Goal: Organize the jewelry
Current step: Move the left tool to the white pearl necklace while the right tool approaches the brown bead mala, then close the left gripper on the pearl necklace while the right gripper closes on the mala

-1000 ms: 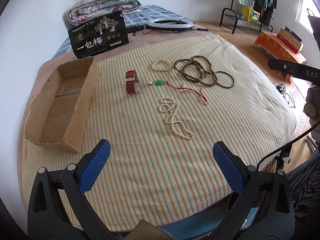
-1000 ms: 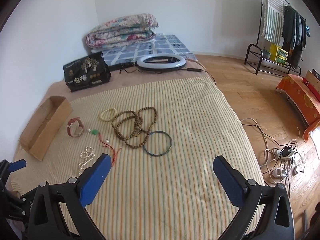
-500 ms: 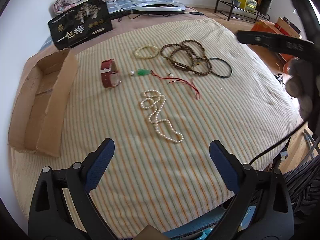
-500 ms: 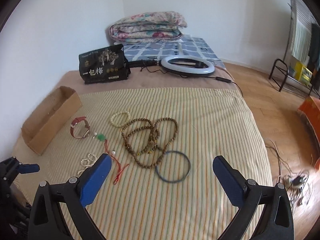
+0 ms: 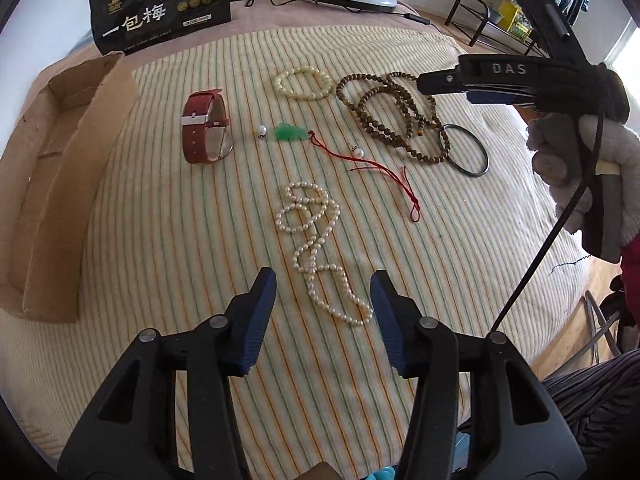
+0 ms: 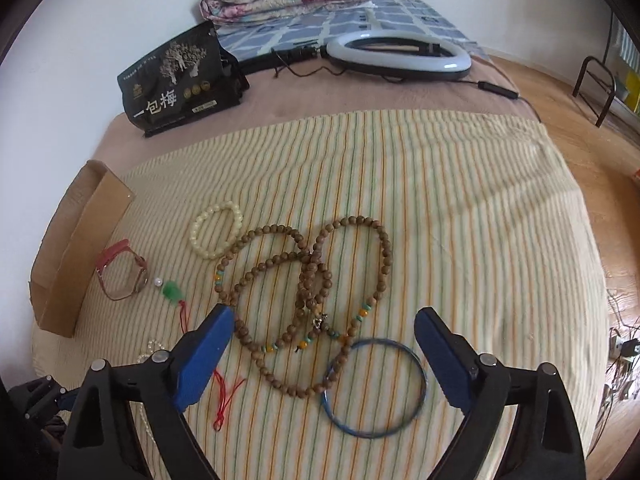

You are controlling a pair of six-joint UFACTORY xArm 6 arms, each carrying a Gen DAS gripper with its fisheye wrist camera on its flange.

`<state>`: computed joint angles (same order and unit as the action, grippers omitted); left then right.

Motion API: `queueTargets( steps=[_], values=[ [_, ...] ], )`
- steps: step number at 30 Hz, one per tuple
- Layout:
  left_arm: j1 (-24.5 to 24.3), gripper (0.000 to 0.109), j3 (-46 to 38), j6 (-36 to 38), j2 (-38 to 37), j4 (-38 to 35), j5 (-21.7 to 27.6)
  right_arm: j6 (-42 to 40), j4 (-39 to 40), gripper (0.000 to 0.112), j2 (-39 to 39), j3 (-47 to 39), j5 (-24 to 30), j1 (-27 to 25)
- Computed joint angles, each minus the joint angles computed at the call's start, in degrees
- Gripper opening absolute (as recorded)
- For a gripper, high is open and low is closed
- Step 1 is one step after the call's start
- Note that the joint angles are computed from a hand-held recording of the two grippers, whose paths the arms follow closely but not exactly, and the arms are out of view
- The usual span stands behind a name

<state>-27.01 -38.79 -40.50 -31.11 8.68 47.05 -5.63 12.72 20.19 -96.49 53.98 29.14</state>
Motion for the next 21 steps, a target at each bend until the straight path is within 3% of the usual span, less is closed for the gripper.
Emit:
queueTargets(
  steps=[3, 14, 21],
  values=[
    [1.18, 0.04, -1.1, 1.72, 2.66, -1.49, -0.69, -0.07, 0.16, 0.087, 1.79, -1.96, 0.98, 0.3],
    [4.23, 0.04, -2.07, 2.95, 8.04, -4.66, -2.75, 0.24, -2.6, 0.084, 5.14, -4.85, 2.34, 1.91],
    [3.71, 0.039, -1.92, 1.72, 9.22, -2.44, -3.86, 1.95, -6.2, 0.084, 7.7, -7.0, 2.94, 2.94]
  ],
)
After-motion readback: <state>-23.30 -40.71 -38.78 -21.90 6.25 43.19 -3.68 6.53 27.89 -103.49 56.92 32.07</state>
